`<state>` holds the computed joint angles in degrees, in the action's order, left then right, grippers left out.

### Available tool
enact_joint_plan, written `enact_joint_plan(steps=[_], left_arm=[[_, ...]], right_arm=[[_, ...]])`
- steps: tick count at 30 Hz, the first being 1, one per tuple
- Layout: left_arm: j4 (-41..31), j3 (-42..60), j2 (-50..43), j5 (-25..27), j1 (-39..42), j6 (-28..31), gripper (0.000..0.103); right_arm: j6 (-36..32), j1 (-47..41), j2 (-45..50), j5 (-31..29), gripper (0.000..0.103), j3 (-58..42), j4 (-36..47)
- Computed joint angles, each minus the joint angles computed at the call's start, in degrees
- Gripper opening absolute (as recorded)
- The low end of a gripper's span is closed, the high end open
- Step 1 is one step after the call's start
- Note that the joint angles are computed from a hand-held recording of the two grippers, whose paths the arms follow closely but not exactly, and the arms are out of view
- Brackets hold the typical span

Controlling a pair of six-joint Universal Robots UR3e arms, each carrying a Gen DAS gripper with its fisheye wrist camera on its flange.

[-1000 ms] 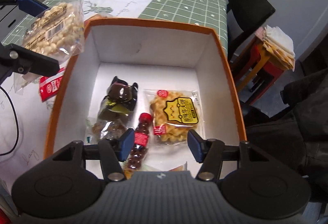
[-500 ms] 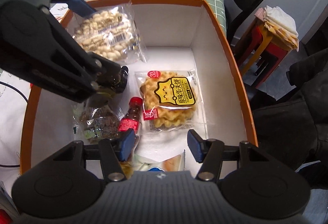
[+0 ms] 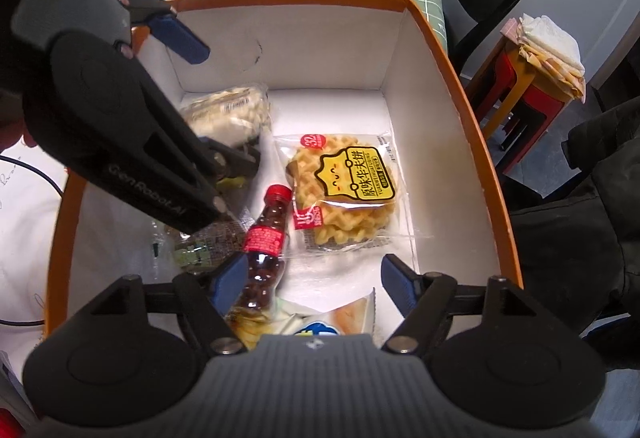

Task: Organize snacks
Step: 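Withdraw both tools from the box back over the table snacks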

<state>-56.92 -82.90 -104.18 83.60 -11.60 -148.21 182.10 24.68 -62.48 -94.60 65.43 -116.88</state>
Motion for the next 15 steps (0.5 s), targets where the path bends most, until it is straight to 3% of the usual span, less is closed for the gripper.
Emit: enact_joint_plan(steps=[6,15], left_arm=[[-0.71,-6.75,10.34,-6.16,5.36,0.29,0.103],[-11.07,-15.79,30.51,-18.96,23.39,4.98,0.103]], right_arm=[[3.85,2.01,-2.69,-2.52,0.074,3.23,-4.76],[10.53,7.25,-4.44,-6.32,0.082,5.63,-16.25]])
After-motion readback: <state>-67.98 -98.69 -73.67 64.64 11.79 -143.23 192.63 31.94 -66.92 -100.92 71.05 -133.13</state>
